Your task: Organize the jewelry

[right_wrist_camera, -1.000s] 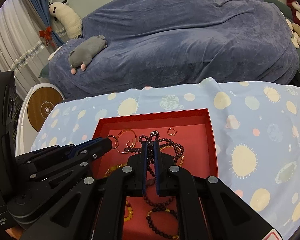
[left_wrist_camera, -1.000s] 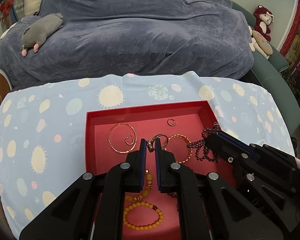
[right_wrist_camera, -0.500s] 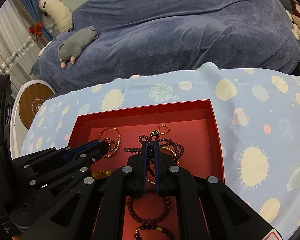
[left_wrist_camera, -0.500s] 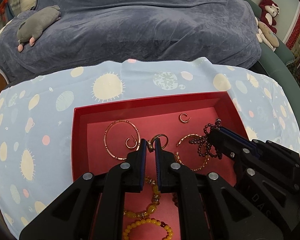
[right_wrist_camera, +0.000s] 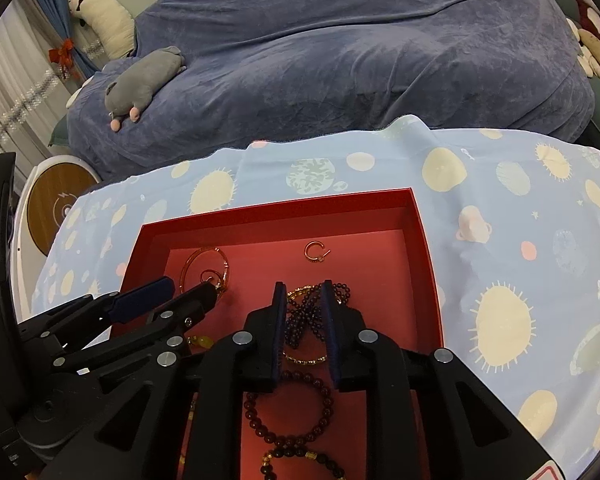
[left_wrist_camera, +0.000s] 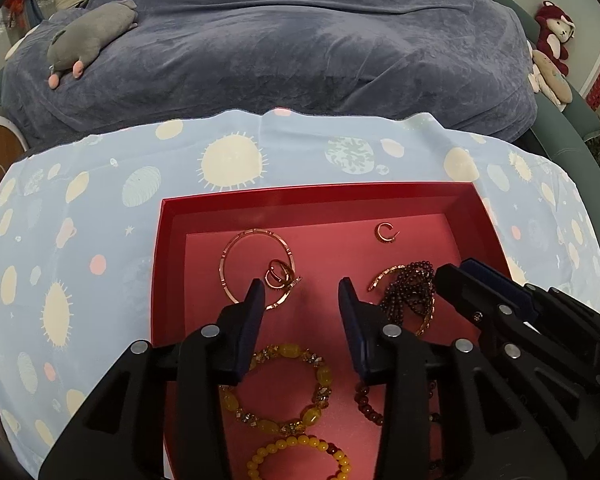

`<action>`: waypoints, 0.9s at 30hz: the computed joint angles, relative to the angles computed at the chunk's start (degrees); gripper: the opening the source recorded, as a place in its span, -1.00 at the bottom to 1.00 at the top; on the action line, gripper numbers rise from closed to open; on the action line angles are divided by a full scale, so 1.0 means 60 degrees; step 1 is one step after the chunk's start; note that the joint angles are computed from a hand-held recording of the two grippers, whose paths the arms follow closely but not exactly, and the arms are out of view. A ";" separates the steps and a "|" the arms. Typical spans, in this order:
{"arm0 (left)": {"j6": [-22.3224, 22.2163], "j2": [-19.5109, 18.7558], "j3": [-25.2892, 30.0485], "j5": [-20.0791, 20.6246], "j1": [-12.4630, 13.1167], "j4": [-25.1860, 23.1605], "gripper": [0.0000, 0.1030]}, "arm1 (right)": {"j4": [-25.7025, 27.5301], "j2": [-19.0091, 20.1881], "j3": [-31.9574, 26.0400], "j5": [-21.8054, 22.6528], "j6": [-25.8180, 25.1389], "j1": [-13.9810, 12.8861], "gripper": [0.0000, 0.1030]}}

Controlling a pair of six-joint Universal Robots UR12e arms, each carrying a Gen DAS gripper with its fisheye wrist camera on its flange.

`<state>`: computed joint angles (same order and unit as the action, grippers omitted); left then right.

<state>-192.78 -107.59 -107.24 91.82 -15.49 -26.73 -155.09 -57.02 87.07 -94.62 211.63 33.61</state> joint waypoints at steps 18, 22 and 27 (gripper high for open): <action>-0.0911 0.1592 -0.1275 0.1093 -0.0278 0.0235 0.49 | 0.0030 -0.1209 0.1111 -0.1358 0.0452 0.0613 0.32; -0.0953 0.1898 -0.1587 0.1365 -0.0408 0.0286 0.64 | 0.0111 -0.1421 0.1353 -0.1736 0.0506 0.0791 0.44; -0.1180 0.2198 -0.1897 0.1527 -0.0501 0.0275 0.77 | 0.0115 -0.1650 0.1634 -0.2074 0.0615 0.0968 0.57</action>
<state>-199.86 -94.40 -118.62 100.98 -18.50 -25.08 -154.40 -66.92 96.87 -107.07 215.32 39.42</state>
